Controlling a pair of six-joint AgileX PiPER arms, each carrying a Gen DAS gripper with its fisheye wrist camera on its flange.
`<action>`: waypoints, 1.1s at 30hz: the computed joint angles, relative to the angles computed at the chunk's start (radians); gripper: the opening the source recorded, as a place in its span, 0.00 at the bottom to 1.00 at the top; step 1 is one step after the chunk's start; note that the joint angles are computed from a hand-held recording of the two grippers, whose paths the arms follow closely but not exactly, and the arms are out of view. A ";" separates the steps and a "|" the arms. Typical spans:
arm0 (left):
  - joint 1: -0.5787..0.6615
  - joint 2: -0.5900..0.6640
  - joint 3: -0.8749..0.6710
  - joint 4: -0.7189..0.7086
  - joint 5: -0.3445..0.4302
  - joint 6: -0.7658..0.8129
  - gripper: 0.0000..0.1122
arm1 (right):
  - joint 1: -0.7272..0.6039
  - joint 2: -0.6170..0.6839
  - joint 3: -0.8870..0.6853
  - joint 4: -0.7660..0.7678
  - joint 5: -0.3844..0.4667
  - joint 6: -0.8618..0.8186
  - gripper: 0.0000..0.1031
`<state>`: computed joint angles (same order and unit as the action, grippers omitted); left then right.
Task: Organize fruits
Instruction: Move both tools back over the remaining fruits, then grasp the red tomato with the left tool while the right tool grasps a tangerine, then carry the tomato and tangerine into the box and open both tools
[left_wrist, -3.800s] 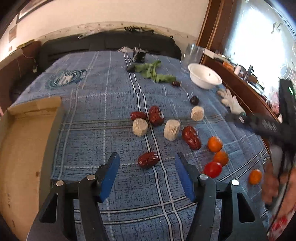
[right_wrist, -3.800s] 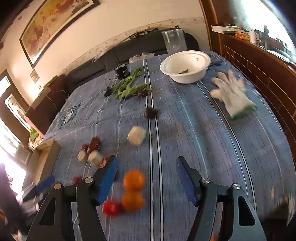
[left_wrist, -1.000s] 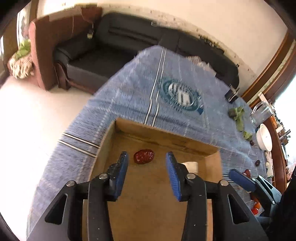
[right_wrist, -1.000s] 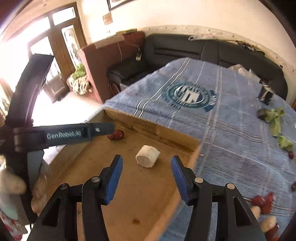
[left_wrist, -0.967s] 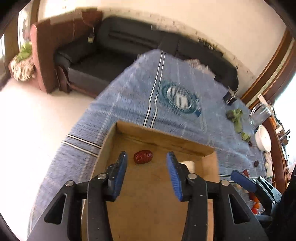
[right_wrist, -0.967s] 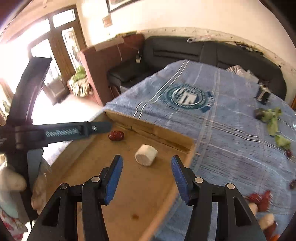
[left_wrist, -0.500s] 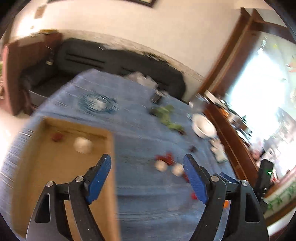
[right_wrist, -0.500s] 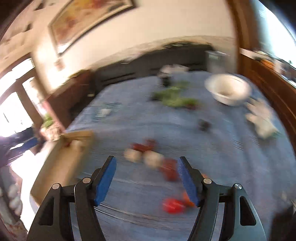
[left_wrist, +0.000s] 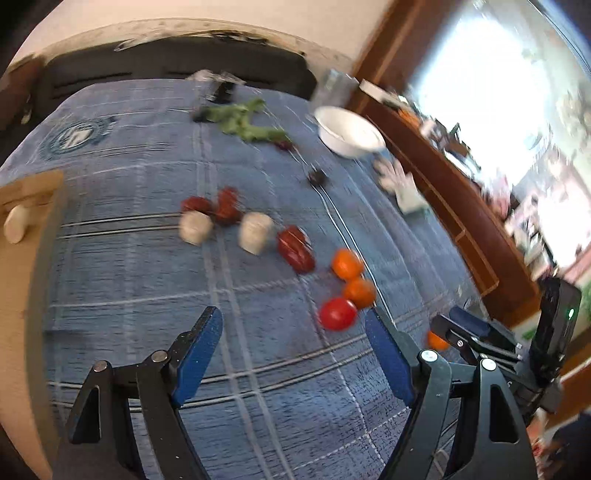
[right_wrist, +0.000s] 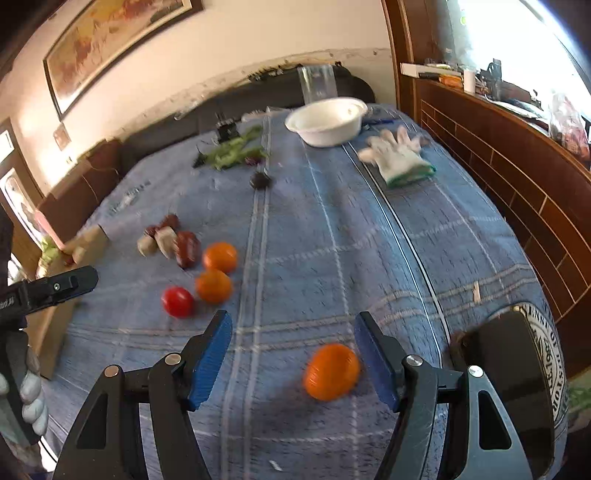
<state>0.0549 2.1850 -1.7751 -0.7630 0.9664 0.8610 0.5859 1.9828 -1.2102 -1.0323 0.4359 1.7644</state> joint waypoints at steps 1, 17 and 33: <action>-0.024 -0.005 0.023 0.009 -0.025 0.009 0.67 | -0.005 0.006 0.006 0.003 -0.011 -0.001 0.71; -0.157 0.057 0.025 0.084 -0.109 -0.051 0.25 | -0.042 0.004 0.069 -0.053 -0.124 0.085 0.57; 0.098 -0.058 0.115 -0.136 0.004 0.033 0.26 | 0.025 -0.020 0.026 0.082 0.003 -0.047 0.31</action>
<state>0.1525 2.1267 -1.6597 -0.8991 0.9707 0.8942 0.6113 1.9626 -1.1840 -0.9503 0.4393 1.7176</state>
